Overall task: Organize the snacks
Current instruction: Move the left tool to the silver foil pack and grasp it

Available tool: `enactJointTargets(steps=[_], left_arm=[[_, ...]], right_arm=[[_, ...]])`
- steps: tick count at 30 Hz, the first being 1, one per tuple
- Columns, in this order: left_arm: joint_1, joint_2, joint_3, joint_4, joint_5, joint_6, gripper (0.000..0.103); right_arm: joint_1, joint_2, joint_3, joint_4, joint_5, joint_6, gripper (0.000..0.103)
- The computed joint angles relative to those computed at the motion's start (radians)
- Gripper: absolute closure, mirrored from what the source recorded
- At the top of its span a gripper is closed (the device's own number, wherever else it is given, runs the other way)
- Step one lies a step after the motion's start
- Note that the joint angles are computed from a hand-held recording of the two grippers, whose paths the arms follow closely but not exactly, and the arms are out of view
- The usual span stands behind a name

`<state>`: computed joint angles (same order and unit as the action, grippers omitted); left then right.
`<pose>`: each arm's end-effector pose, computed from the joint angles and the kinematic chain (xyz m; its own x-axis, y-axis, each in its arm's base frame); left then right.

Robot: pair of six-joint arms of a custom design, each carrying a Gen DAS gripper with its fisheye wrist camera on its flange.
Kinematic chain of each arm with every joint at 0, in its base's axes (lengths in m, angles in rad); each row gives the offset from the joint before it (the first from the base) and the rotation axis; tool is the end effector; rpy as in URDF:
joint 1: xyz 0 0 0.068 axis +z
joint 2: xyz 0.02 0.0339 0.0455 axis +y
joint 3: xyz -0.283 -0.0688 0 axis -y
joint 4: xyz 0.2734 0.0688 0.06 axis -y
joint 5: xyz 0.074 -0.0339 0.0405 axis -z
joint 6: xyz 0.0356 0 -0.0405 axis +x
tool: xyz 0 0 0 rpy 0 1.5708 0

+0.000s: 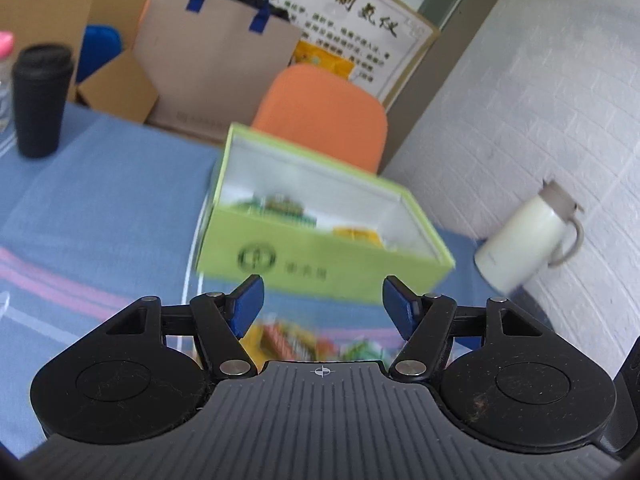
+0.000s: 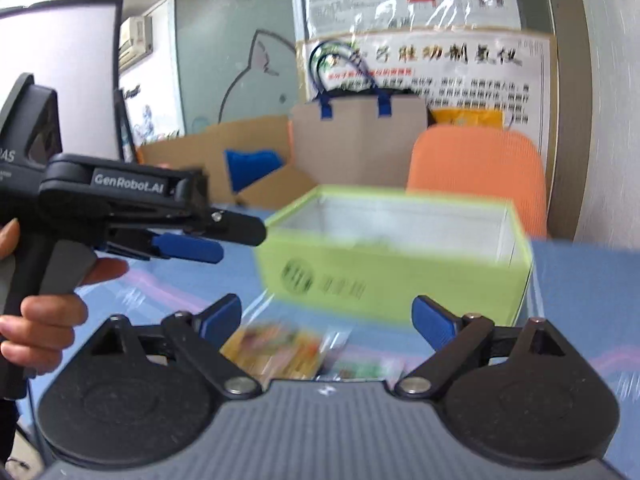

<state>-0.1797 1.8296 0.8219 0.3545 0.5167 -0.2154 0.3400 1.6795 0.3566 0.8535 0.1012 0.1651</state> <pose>0.3633 -0.0839 0.1241 -0.6998 -0.0617 -0.7116 0.4011 0.7904 -0.4630 0.2591 0.0878 0.0950 -0.4612 0.0103 -0.8872 -0.1734 0.9796 0.1015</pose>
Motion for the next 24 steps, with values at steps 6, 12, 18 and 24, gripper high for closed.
enactJointTargets(steps=[6, 12, 18, 24], left_arm=[[-0.009, -0.040, -0.166, 0.026, 0.070, -0.011, 0.050], [-0.076, 0.004, -0.118, -0.090, 0.013, 0.070, 0.069], [-0.086, -0.090, -0.262, -0.054, 0.028, 0.095, 0.073], [-0.125, -0.204, -0.395, 0.008, -0.020, 0.062, 0.052]], right_arm=[[0.161, 0.101, -0.025, 0.047, 0.094, 0.037, 0.010], [0.217, 0.121, 0.014, -0.047, 0.128, 0.045, 0.010], [0.345, 0.044, -0.102, -0.025, 0.232, 0.131, 0.010], [0.453, 0.001, -0.169, -0.028, 0.361, 0.205, 0.011]])
